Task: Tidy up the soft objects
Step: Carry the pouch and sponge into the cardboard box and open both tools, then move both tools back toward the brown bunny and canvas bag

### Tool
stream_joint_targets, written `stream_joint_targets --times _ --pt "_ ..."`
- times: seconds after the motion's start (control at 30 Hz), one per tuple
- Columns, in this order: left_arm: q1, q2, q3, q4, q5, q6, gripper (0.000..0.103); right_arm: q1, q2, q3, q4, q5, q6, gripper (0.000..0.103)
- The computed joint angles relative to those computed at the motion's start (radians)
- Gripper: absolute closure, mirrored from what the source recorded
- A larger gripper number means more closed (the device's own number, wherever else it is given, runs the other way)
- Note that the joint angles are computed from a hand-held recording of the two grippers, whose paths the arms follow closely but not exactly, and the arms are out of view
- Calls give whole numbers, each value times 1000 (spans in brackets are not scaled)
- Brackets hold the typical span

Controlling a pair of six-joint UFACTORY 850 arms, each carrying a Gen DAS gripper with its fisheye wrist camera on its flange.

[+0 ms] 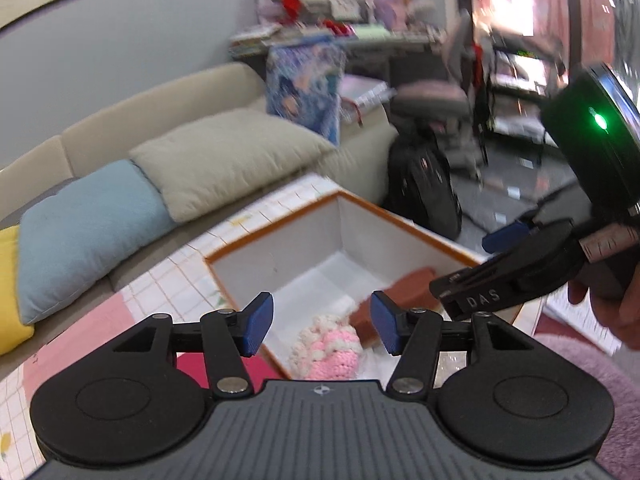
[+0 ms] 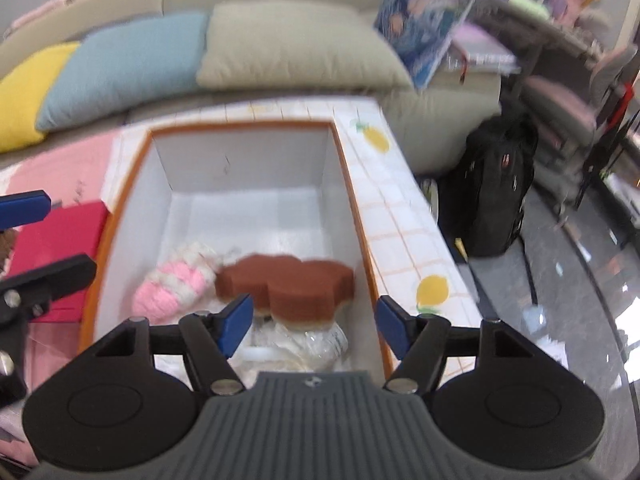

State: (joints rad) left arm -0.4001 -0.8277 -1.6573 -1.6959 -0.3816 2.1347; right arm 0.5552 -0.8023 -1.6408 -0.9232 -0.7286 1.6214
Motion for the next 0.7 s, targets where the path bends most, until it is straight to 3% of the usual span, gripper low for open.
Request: stream_joint_targets --times 0.17,0.3,0.5,0.7 --pt "50 64 106 -253 -83 170 37 71 5 14 -208 -89 176 35" --pt "78 103 181 -414 -95 291 37 120 -13 -1 -299 -125 277 35" --pt "123 146 261 -565 -67 383 37 171 -52 -42 -379 -100 439 36" --pt "175 174 314 -615 -22 394 37 199 -115 -128 -386 -6 431 36"
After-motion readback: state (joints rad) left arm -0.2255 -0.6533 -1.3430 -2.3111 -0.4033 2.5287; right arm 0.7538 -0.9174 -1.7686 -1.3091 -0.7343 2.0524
